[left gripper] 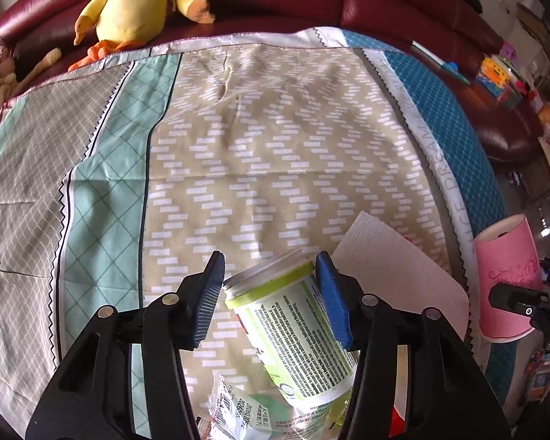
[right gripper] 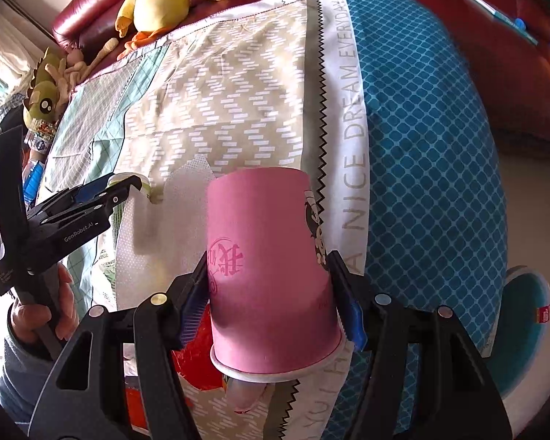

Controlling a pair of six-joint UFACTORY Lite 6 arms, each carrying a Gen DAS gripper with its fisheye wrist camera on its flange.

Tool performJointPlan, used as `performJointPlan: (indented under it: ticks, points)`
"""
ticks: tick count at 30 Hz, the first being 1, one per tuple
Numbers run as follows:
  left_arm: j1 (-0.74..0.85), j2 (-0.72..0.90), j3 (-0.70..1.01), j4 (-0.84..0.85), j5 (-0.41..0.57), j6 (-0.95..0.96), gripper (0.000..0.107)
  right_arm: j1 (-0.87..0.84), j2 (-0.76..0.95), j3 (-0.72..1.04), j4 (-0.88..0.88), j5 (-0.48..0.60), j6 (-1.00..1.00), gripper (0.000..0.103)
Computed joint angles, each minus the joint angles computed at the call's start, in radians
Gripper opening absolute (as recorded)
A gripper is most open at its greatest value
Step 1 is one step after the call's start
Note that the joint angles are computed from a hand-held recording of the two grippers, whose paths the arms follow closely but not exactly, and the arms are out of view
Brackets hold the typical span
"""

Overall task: Collect trash
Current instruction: 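Grasp the white-green pill bottle with the left gripper while the right gripper holds the cup, then carry the pill bottle and pink cup over the teal bin and open both grippers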

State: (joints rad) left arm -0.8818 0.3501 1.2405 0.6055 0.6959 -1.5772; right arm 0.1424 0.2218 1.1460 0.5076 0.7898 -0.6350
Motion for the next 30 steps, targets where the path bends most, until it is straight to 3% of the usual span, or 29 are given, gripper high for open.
performJointPlan:
  ticks: [4,8,13,14,15,20,26,30]
  points:
    - [-0.032,-0.024,-0.013,-0.024,0.038,-0.022,0.059,-0.029,0.011,0.008,-0.001,-0.004,-0.017,0.059]
    - [-0.061,-0.068,-0.073,-0.043,0.043,-0.109,0.080,-0.054,0.026,0.007,0.010,-0.006,-0.045,0.059]
    - [-0.076,-0.038,-0.102,-0.104,-0.023,-0.122,0.080,-0.041,0.019,-0.017,0.029,-0.017,-0.061,0.059]
    - [-0.080,-0.022,-0.093,-0.105,-0.029,-0.119,0.073,-0.030,0.020,-0.016,0.031,-0.023,-0.051,0.059]
    - [-0.084,-0.013,-0.089,-0.098,-0.040,-0.123,0.056,-0.035,0.016,-0.020,0.038,-0.021,-0.057,0.059]
    - [-0.124,0.001,-0.004,-0.047,0.085,-0.127,0.055,-0.071,-0.013,-0.036,0.073,0.002,-0.082,0.059]
    - [-0.157,-0.137,-0.025,0.017,0.227,-0.173,0.055,-0.126,-0.087,-0.061,0.121,0.052,-0.133,0.059]
    - [-0.209,-0.162,0.061,0.052,0.338,-0.159,0.055,-0.186,-0.139,-0.066,0.151,0.096,-0.168,0.059]
